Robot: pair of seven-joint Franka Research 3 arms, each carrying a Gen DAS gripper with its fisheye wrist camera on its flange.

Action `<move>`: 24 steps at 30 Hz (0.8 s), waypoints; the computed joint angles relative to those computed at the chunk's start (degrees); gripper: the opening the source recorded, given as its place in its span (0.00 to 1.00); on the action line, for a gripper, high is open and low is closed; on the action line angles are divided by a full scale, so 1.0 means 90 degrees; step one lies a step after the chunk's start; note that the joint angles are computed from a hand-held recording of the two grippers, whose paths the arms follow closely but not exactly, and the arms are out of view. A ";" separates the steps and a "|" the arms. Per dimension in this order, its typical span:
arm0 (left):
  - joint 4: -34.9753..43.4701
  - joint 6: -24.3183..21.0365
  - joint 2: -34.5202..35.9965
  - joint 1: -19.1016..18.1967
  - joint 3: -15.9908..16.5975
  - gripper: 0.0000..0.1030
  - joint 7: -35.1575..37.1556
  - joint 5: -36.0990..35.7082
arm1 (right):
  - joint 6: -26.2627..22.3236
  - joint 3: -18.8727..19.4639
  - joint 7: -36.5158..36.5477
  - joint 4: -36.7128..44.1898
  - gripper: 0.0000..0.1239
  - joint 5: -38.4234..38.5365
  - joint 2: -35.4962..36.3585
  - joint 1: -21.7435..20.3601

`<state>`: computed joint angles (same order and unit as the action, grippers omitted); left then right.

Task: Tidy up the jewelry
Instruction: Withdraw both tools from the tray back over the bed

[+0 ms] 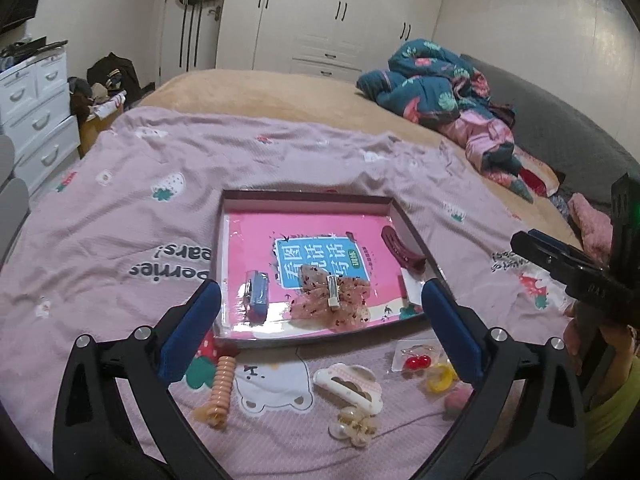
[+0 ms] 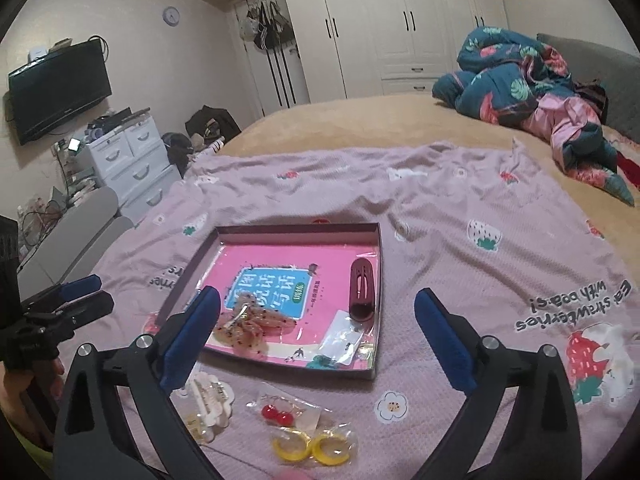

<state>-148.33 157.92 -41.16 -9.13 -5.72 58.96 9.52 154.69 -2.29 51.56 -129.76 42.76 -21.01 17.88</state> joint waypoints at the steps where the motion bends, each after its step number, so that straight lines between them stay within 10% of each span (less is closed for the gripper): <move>1: -0.0024 -0.0019 -0.0078 -0.0003 -0.0002 0.91 -0.0013 -0.0004 | -0.0019 -0.0013 -0.0024 -0.0045 0.79 0.0026 -0.0098 0.0014; 24: -0.0821 -0.0661 -0.1653 -0.0149 -0.0006 0.91 -0.0239 0.0030 | -0.0244 -0.0006 0.0001 -0.1047 0.79 -0.0391 -0.1509 0.0186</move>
